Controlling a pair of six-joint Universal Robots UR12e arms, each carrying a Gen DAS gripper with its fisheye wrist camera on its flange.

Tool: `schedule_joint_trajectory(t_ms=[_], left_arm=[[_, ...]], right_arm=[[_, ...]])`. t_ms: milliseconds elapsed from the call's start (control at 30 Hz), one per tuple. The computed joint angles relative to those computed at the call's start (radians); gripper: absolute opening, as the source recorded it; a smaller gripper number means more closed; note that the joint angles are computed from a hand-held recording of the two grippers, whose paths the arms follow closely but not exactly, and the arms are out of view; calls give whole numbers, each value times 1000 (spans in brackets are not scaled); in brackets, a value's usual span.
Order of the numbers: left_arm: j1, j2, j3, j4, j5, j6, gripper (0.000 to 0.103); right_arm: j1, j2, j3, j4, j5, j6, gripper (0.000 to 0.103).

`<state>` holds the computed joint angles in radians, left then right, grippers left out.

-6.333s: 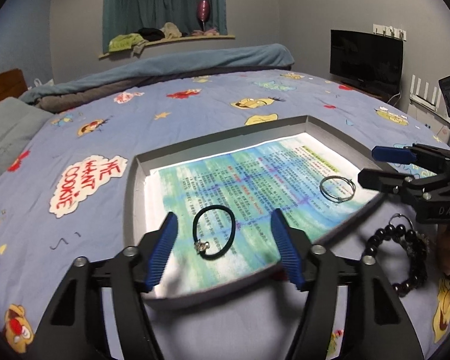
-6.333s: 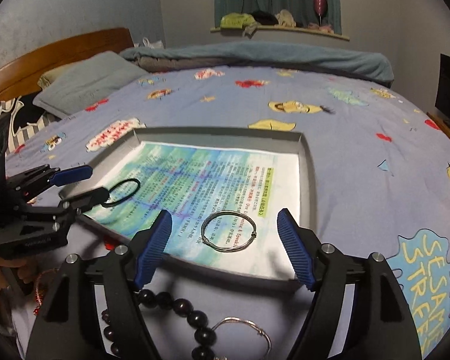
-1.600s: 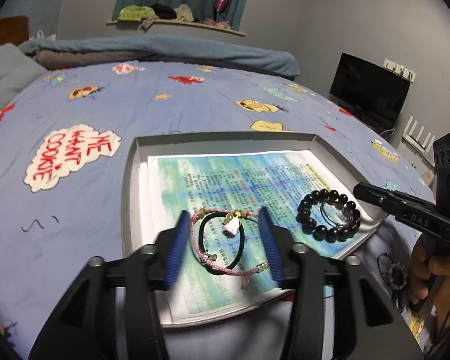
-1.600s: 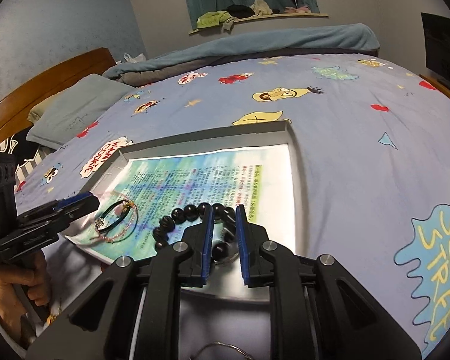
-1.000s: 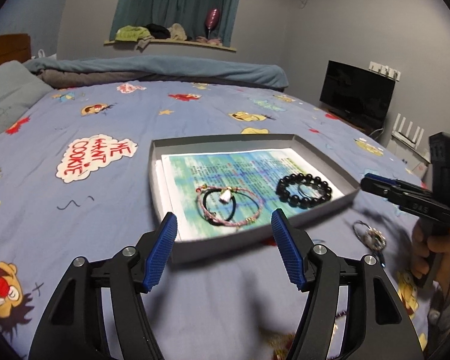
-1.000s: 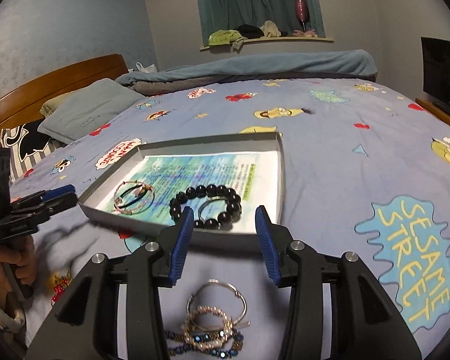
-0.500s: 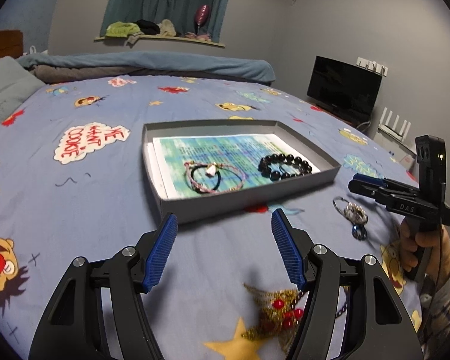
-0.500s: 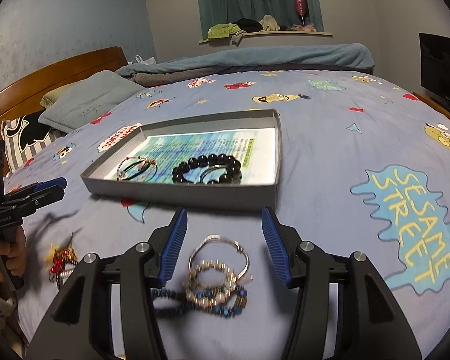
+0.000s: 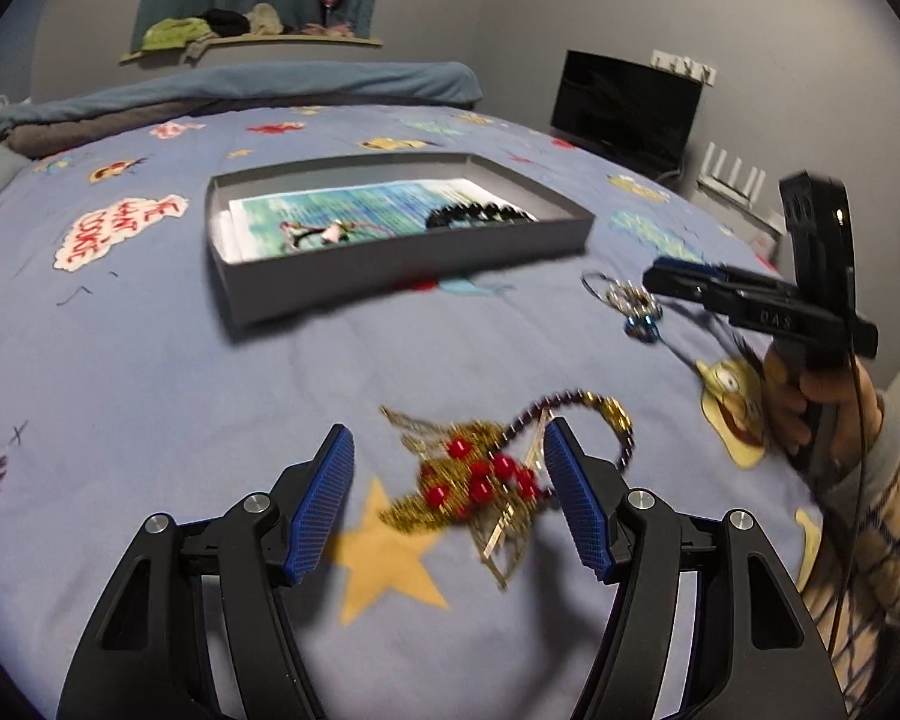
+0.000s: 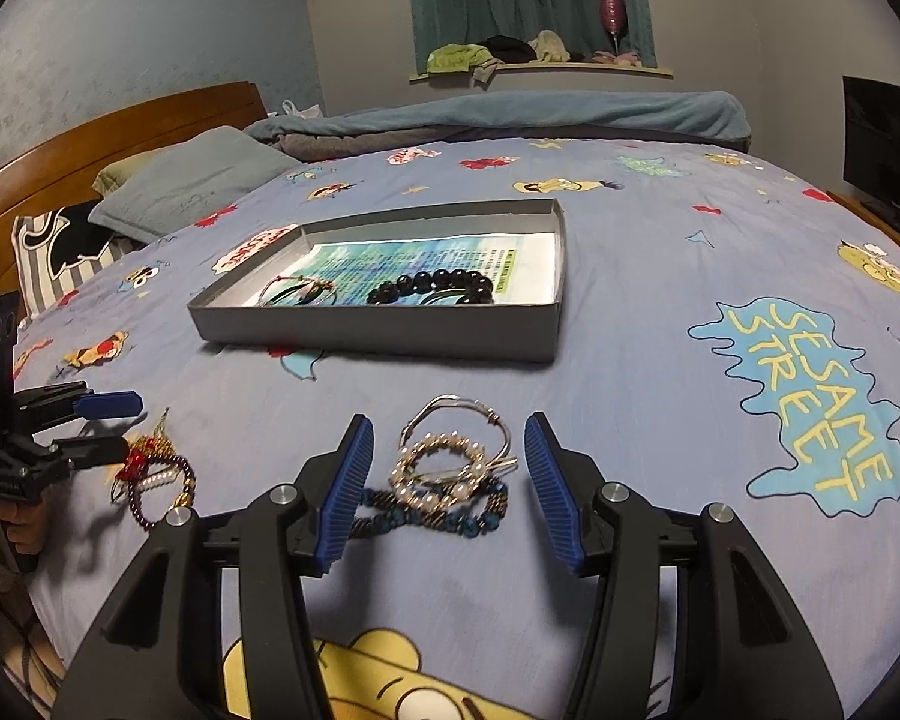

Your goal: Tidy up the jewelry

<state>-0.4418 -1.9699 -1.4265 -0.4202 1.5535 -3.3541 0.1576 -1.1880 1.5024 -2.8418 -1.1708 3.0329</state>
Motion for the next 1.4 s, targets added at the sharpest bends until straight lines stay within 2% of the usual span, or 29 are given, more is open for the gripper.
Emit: schedule_joint_trajectory(t_ms=[67,167,200,300,433,600,700,767,1100,1400], left_arm=[[-2,1,-2,-13,-5,6,66],[-1,-3,5,-43,-17,18,52],[0,-3,5,-44,-26,22,40],[0,-4,7,-39,-24,24,36],[10,5,-9,23,-46,-14,35],[13,16,-20,80,-24,-39,35],[27,21,-30,117,-57,-79,35],[31,24,-33,125,-58,-91,35],[41,45,-58,164,33,-139,35],[40,42,-51,141,42,-141,35]], right_arm=[[1,-4,6,1,1,-10,53],[1,-10,16,2,4,-21,53],[1,-11,18,5,5,-26,53],[2,-13,19,16,9,-41,53],[2,-13,20,24,16,-53,53],[3,-13,19,28,15,-60,53],[3,-13,19,28,15,-59,53],[3,-13,18,30,14,-60,53],[4,-14,15,39,16,-69,53],[16,-9,4,68,-33,-87,53]])
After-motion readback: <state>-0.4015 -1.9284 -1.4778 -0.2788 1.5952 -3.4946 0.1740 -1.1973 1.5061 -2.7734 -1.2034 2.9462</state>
